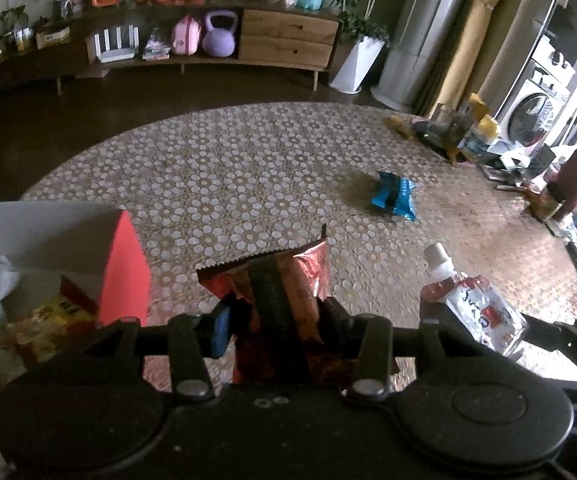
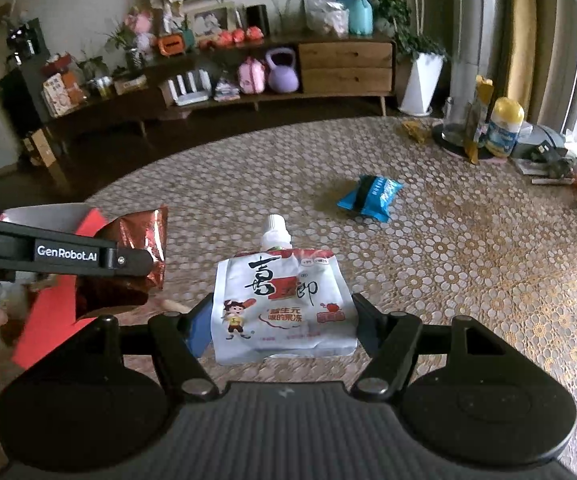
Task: Organize snacks
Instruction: 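Carry the foil bag and drink pouch into the shoebox with both tools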
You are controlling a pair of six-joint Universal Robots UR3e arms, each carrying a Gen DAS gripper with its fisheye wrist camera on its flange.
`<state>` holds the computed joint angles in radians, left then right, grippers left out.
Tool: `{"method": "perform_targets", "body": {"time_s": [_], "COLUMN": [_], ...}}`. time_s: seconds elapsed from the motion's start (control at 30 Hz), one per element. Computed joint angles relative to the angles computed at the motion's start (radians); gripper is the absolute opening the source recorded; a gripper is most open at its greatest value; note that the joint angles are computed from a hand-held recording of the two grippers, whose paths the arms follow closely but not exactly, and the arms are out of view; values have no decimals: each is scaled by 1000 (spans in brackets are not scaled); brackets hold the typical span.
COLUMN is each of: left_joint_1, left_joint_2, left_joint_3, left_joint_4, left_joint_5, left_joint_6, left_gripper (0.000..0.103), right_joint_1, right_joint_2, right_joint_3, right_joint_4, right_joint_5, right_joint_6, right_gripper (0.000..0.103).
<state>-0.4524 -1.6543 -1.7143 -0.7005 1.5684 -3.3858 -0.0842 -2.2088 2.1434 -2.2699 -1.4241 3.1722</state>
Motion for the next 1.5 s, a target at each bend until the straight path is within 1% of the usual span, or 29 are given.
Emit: {"method": "perform_targets", "body": {"time_s": [0.1,0.23,0.37,0.47,0.6,0.7,0.8,1.0,1.07,1.17,1.23,1.33,1.5], "left_joint_1": [24,67,127,201,331,451,588,857,915,990,1013,1019,983], "left_joint_2": [92,211,331,424,547,640,725,835,851,865,847,793,668], "left_joint_3": [-46,-98,-147,-192,-237,-262,-280,-294,-307,-330,-342,-376,-407], "left_joint_4": [-31,-89,-151,-193,-272,-346,-428,-585,-600,-607,-589,-503,-333], "left_joint_5": [-13,-30,-52,-83,-139,-197,-259,-365,-379,-394,-390,-366,-302], "left_joint_6": [28,71,133,185,274,360,465,671,724,794,816,832,807], "left_gripper": [45,45,45,45,45,45,45,45,45,45,45,45,45], "right_joint_1": [75,211,378,500,616,689,744,814,829,843,851,858,849], "right_joint_2": [-12,22,104,186,288,378,465,606,650,719,773,852,961], "right_joint_3": [-41,-106,-183,-243,-317,-384,-448,-555,-588,-641,-684,-756,-844], "right_joint_4": [27,27,4,-21,-48,-70,-90,-105,-107,-111,-119,-117,-119], "right_joint_5": [-42,-118,-217,-289,-344,-375,-396,-426,-430,-439,-446,-449,-442], "right_joint_6": [42,110,189,245,300,328,343,364,372,379,375,376,358], "right_gripper": [69,69,69,69,69,69,69,69,69,69,69,69,69]}}
